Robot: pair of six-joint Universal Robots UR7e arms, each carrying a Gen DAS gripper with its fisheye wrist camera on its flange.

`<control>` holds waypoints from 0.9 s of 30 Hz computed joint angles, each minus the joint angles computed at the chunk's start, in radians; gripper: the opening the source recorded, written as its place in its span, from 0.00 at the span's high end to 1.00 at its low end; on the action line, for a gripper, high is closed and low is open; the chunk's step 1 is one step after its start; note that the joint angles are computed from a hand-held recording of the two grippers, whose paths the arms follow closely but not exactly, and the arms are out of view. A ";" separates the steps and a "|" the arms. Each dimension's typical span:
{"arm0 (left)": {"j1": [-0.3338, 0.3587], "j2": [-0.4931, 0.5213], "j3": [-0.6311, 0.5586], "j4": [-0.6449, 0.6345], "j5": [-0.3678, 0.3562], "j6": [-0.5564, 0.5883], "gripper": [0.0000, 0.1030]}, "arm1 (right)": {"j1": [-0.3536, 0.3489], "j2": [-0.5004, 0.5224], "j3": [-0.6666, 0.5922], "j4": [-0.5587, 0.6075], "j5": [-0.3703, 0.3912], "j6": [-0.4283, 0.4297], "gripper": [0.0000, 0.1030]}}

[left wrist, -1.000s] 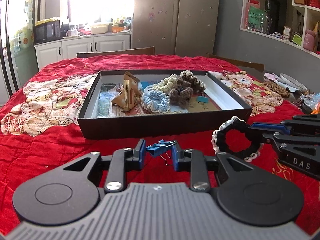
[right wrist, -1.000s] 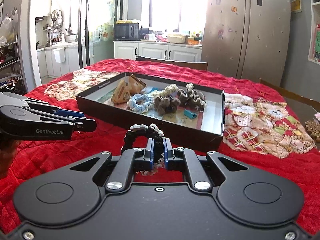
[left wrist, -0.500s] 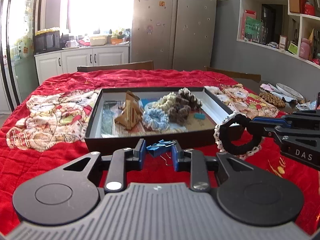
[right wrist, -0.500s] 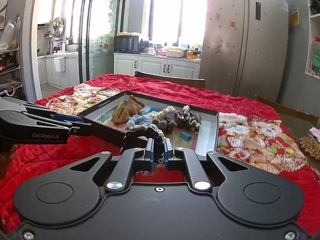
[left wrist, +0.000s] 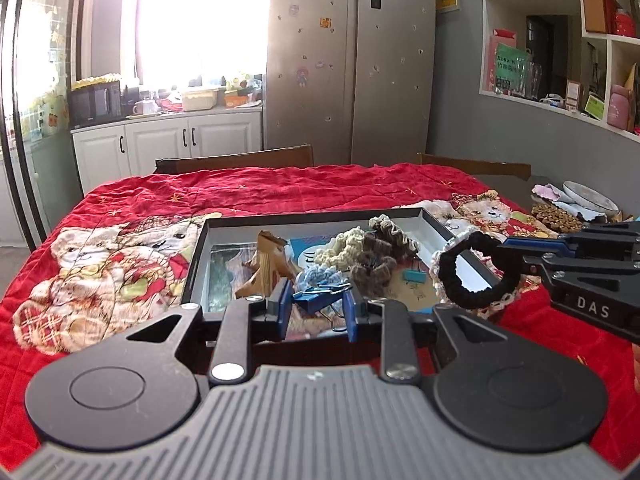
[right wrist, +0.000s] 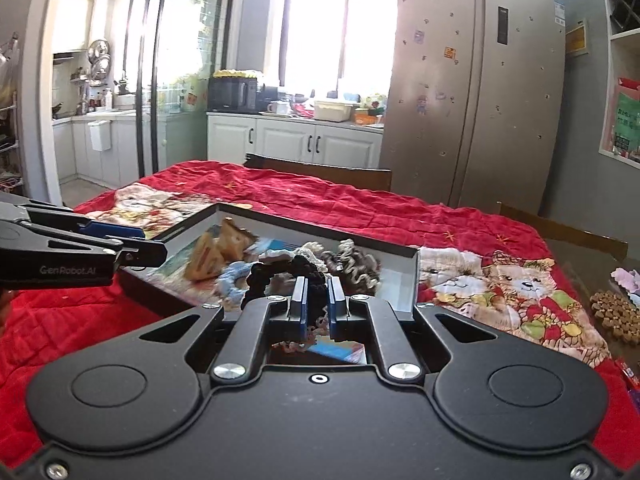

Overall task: Organize objects
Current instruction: 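Carry the black scrunchie with the right tool over the box while the left tool carries the blue clip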

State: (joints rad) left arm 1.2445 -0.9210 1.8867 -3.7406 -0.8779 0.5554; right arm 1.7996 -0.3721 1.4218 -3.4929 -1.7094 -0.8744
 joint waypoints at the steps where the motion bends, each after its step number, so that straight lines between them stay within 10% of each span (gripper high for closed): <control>1: 0.004 0.003 -0.014 0.017 -0.003 -0.002 0.70 | 0.001 0.008 -0.019 0.007 -0.006 0.005 0.91; 27: 0.066 0.158 -0.304 0.140 -0.018 -0.002 0.70 | -0.016 0.194 -0.385 0.180 -0.077 0.105 0.91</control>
State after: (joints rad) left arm 1.3109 -0.7628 1.5827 -3.6006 -0.8959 0.5534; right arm 1.7838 -0.1782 1.0365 -3.3130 -1.7868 -0.7690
